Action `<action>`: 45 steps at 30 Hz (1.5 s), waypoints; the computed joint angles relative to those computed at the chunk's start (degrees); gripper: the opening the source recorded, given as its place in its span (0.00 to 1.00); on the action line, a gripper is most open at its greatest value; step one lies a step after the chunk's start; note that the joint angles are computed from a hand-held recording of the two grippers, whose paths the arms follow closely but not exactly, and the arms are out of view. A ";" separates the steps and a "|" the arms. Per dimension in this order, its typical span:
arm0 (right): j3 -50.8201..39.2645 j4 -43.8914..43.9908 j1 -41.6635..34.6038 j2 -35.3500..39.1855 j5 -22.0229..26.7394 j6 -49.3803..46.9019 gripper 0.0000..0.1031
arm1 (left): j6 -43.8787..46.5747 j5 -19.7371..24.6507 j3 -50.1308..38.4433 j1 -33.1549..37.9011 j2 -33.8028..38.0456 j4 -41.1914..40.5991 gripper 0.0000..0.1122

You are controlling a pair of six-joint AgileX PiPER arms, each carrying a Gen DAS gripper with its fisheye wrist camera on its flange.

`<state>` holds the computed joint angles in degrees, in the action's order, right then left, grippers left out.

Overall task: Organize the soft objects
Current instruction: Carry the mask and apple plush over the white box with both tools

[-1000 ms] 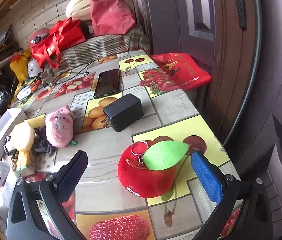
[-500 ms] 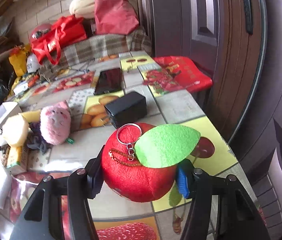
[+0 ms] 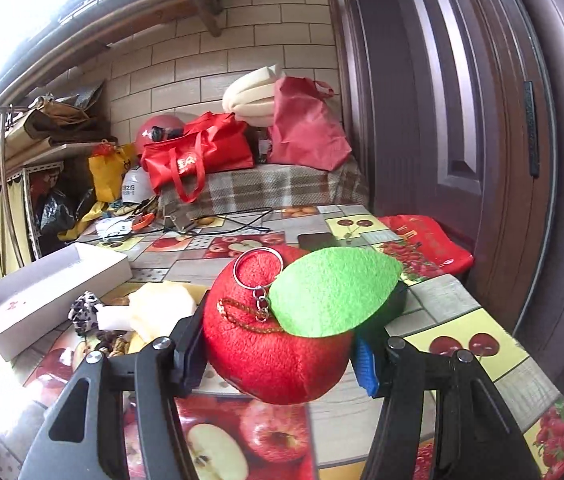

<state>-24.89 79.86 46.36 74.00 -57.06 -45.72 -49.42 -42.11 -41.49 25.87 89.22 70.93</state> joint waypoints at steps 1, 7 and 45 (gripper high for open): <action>-0.79 -0.55 0.41 0.96 0.49 0.31 0.57 | 1.29 0.20 -0.06 0.47 0.22 -1.14 0.34; -7.10 -2.15 5.26 8.48 3.02 -0.15 0.57 | 2.89 2.08 -3.68 1.95 3.64 -3.87 0.34; -69.74 19.42 1.63 50.84 20.71 -41.52 0.60 | -29.27 23.48 -33.40 -5.87 22.57 18.63 0.34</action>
<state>-94.63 99.28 47.99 124.84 -36.36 -87.23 -78.69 -18.63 -74.88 20.00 111.79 89.56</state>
